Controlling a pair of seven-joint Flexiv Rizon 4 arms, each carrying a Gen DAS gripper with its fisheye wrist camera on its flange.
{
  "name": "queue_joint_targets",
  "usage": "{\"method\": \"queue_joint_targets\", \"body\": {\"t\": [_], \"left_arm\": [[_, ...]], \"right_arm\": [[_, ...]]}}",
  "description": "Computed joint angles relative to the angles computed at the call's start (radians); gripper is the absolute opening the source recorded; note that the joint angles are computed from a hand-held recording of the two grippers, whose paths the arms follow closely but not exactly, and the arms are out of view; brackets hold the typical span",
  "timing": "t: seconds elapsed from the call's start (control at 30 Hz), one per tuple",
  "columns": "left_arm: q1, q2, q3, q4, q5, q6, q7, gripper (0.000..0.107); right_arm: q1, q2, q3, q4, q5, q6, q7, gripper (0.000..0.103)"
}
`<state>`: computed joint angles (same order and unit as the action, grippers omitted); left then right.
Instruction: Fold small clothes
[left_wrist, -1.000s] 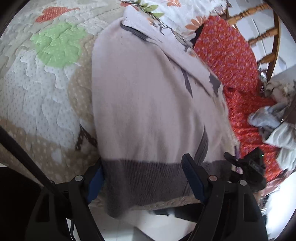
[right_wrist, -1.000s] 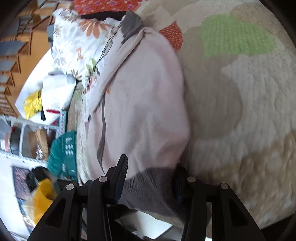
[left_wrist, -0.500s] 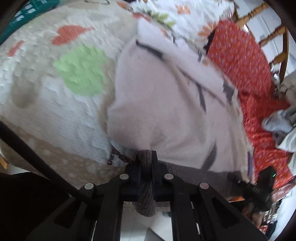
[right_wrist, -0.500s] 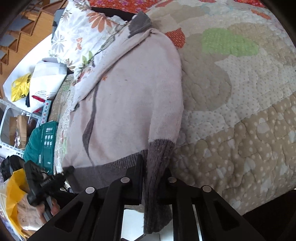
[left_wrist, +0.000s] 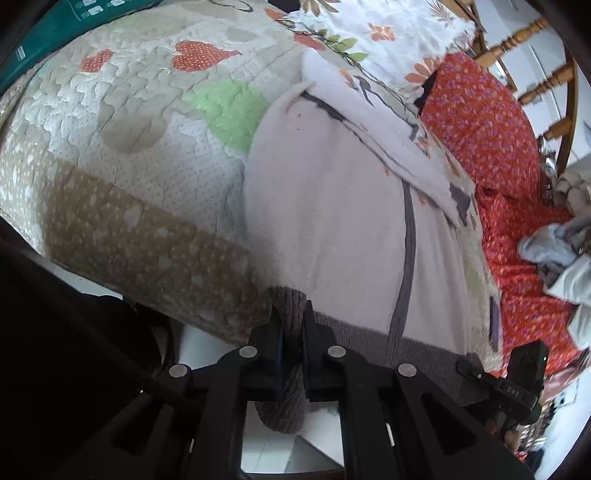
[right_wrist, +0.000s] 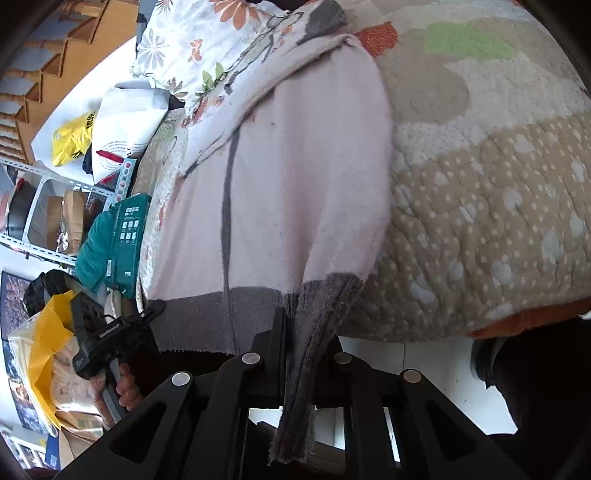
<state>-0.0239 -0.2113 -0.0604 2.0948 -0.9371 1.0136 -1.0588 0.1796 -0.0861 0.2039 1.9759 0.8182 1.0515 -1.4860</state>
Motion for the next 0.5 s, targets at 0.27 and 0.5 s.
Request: {"method": "queue_joint_targets", "body": {"t": [0.27, 0.5], "left_arm": [[0.022, -0.119, -0.022, -0.229, 0.071, 0.005, -0.071, 0.007], [0.039, -0.329, -0.050, -0.572, 0.246, -0.045, -0.252, 0.007]], "right_arm": [[-0.013, -0.089, -0.024, -0.194, -0.081, -0.023, -0.018, 0.010], [-0.087, -0.283, -0.009, -0.460, -0.150, -0.046, 0.042, 0.010]]}}
